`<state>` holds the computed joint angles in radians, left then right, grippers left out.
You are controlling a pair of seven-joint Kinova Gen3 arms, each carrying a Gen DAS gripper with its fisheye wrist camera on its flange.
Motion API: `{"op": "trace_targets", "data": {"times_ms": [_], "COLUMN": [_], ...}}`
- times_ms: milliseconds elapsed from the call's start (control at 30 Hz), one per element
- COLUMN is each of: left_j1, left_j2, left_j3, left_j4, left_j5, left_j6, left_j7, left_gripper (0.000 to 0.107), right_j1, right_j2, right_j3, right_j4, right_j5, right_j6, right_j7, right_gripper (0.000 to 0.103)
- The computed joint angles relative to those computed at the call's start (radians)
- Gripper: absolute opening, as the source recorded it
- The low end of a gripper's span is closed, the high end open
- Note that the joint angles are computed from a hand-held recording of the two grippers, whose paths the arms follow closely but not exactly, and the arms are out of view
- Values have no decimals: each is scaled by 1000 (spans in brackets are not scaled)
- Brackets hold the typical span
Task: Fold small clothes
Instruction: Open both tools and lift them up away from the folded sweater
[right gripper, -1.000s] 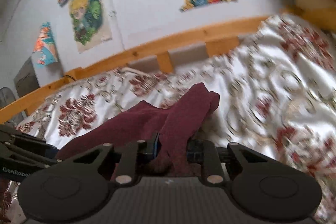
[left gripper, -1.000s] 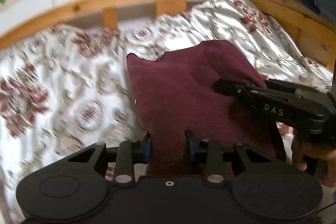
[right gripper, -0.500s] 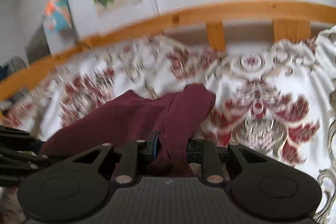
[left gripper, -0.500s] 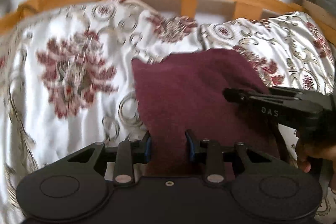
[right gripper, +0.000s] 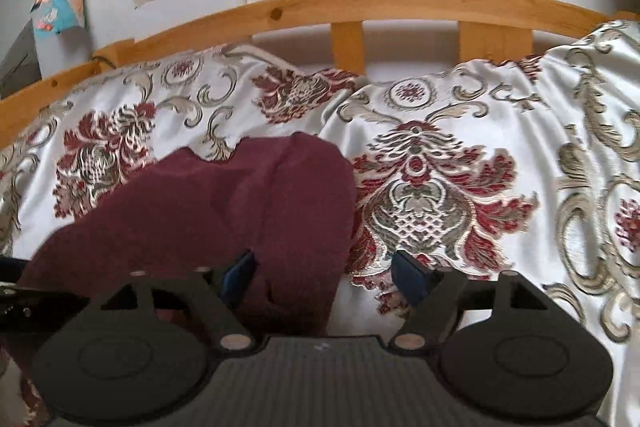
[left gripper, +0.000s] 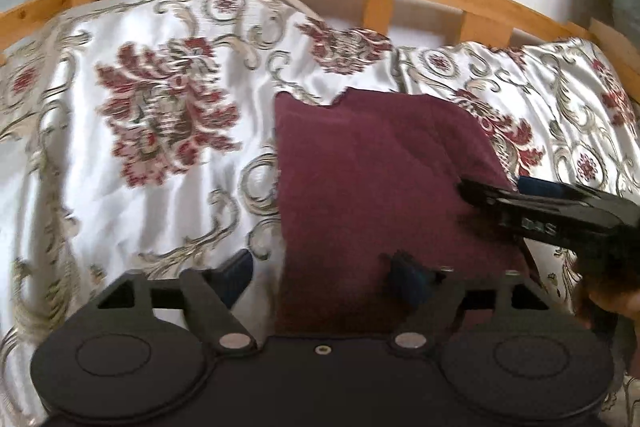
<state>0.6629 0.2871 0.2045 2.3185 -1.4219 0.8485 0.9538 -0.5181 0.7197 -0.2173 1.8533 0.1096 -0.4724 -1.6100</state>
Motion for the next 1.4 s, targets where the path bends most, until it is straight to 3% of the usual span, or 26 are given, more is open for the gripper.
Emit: {"op": "trace_targets", "data": {"times_ms": [167,267,367,433,500,567,733,833,1100,1233,1400], "left_j1": [36,52,72,85,103,126,181,221,320,378,439], "left_j2": [-24,-25,-28,-30,-30,-27,-24,-23,-24,-14,5], "left_j3": [15,17,17,21,28,37,56,68,101,123,147], "left_j4": [-2,-3,4,4,0,-6,-18,-34,-94,-135,-170], "left_j5": [122,171,184,196,210,230,277,318,415,455,486], "left_j6": [48,57,62,69,87,112,163,216,404,527,609], "left_j7": [-17,-27,-7,-4,-9,-15,-26,-27,-58,-76,-114], "left_gripper": [94,96,97,98,98,99,100,102,102,102,102], "right_j1": [11,-1,-134,-227,-319,-361,-273,-170,-154,-141,-160], "right_j2": [-54,-80,-101,-92,-82,-87,-98,-111,-212,-268,-314], "right_j3": [-17,-41,59,142,232,267,142,33,12,-11,-31], "right_j4": [141,218,244,264,268,267,304,359,495,593,709], "right_j5": [35,-29,-151,-232,-314,-384,-465,-414,-310,-275,-290], "right_j6": [-131,-196,-175,-214,-228,-217,-293,-358,-467,-567,-681], "right_j7": [46,147,260,328,340,335,404,354,144,56,27], "right_gripper": [95,99,101,100,100,101,101,103,103,103,103]}}
